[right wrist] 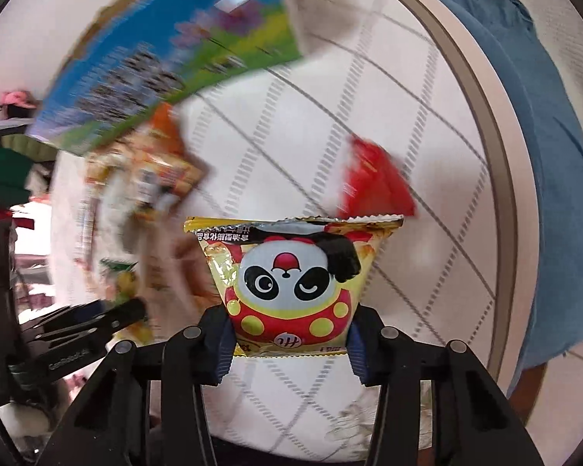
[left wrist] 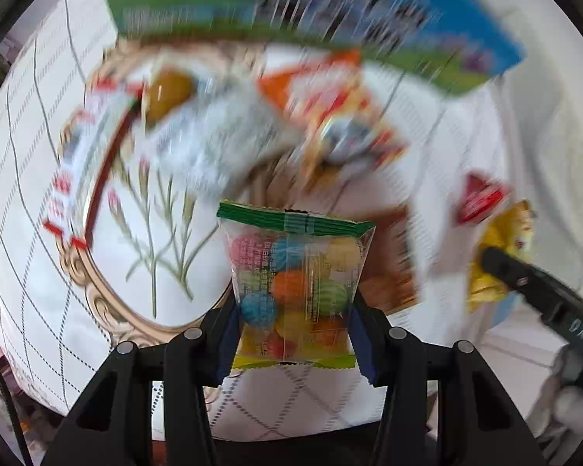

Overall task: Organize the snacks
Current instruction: 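Carry both bags into the cardboard box and open both tools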

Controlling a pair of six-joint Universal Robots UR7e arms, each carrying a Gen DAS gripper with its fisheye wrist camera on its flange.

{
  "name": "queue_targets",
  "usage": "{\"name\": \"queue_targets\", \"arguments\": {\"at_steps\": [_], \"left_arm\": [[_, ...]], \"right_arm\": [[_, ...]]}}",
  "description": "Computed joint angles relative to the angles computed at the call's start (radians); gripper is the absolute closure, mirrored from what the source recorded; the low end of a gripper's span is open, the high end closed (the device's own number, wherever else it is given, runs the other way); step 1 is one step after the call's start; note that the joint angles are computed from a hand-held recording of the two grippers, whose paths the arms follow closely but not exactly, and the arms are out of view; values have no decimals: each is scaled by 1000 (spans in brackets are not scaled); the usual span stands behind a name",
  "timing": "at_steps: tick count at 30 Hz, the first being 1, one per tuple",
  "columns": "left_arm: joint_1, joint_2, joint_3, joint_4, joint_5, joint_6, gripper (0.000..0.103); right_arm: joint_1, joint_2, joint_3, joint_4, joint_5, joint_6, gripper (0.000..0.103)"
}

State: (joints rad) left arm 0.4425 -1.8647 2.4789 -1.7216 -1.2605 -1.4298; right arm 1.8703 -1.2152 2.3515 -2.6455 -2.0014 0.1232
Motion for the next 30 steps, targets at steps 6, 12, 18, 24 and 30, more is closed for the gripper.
{"name": "queue_targets", "arguments": {"at_steps": [6,12,18,24,30], "left_arm": [[52,33,-201,32,134,134,56],[195,170,-373,50,286,273,56],[421,274,-504,93,312,396,56],[543,346,-563,132,298,438,56],[561,375,-561,145,300,434,53]], "right_arm": [[87,35,-205,103,101,-18,53],[153,193,-475,162,78,-84,53],[152,393,-692,286,95,-76,53],[142,512,-791,364,111,-74,53],[118,577,-850,445,179,-52,44]]}}
